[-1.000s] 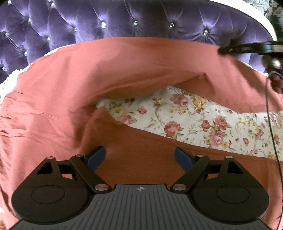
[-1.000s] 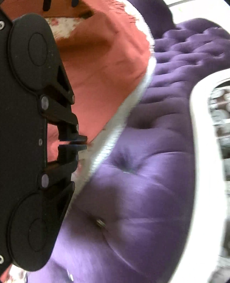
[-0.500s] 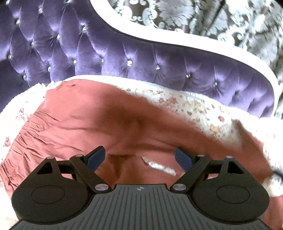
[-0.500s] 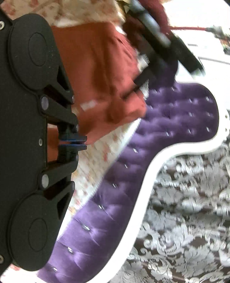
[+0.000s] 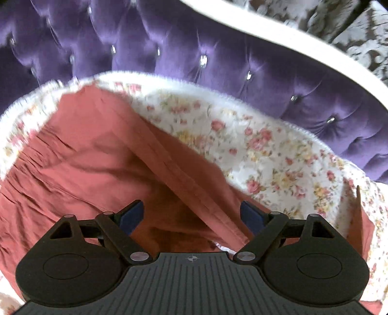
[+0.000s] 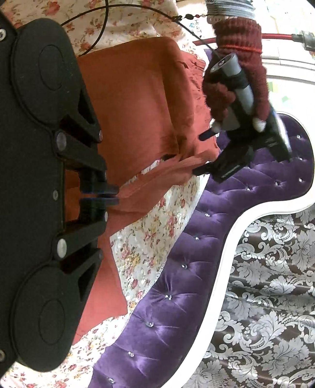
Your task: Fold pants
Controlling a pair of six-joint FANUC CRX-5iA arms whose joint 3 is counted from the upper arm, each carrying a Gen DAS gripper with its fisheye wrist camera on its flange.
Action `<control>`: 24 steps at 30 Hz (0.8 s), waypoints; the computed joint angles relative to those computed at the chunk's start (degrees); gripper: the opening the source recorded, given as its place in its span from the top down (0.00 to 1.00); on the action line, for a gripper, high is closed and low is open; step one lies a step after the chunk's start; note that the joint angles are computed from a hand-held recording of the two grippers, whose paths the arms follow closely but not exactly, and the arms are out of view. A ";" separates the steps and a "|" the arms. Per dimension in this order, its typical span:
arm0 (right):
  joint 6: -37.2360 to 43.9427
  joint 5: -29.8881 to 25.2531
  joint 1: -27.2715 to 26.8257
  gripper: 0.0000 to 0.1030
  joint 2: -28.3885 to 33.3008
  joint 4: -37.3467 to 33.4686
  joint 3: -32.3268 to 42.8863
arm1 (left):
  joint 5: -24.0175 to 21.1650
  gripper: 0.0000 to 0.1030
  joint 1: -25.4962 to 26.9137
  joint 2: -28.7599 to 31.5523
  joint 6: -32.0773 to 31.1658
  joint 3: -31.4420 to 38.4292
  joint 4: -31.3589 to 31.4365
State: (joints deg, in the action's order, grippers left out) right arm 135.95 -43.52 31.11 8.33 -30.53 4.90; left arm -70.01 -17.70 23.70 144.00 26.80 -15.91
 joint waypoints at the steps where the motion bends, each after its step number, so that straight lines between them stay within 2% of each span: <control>1: -0.17 0.13 0.09 0.93 0.00 0.14 -0.14 | 0.37 0.31 0.60 0.54 -0.87 0.00 1.49; 2: -0.55 0.47 0.29 0.93 -0.04 0.53 -0.35 | 0.99 0.75 1.06 0.73 -1.05 -0.25 2.52; 3: -1.20 1.00 0.60 0.93 -0.12 1.14 -0.61 | 1.28 0.94 1.32 0.73 -0.48 -0.43 3.23; 5: -3.48 2.71 1.28 0.93 -0.72 2.63 -1.56 | 1.76 0.94 0.13 -0.70 3.17 -1.01 0.94; 9: -8.61 4.39 1.81 0.93 -3.69 4.42 -3.71 | -1.74 0.94 -6.75 -4.96 6.79 -0.40 -9.07; 12: -11.46 5.50 2.38 0.93 -7.12 6.17 -6.85 | -0.81 0.94 -11.85 -11.80 11.37 -6.49 -12.94; 16: -15.88 4.78 3.32 0.93 -11.49 8.15 -11.70 | -0.33 0.94 -17.09 -18.07 19.20 -14.86 -14.27; 19: -22.92 4.78 5.63 0.92 -14.25 12.56 -16.18 | -1.57 0.94 -19.91 -18.27 22.39 -18.43 -13.62; 21: -26.59 3.67 5.93 0.92 -14.58 12.90 -17.22 | -0.46 0.94 -19.73 -17.72 22.99 -21.07 -11.40; 23: -30.22 3.50 6.67 0.91 -14.78 14.82 -18.38 | 2.58 0.94 -18.22 -17.84 23.70 -23.97 -9.08; 24: -30.94 3.08 6.83 0.88 -14.85 15.34 -18.41 | 3.82 0.94 -17.47 -17.71 23.54 -25.05 -7.94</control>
State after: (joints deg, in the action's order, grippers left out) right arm 105.02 -40.44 37.93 -6.51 -15.19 -13.50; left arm -66.19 -35.17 5.99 167.53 1.75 -23.85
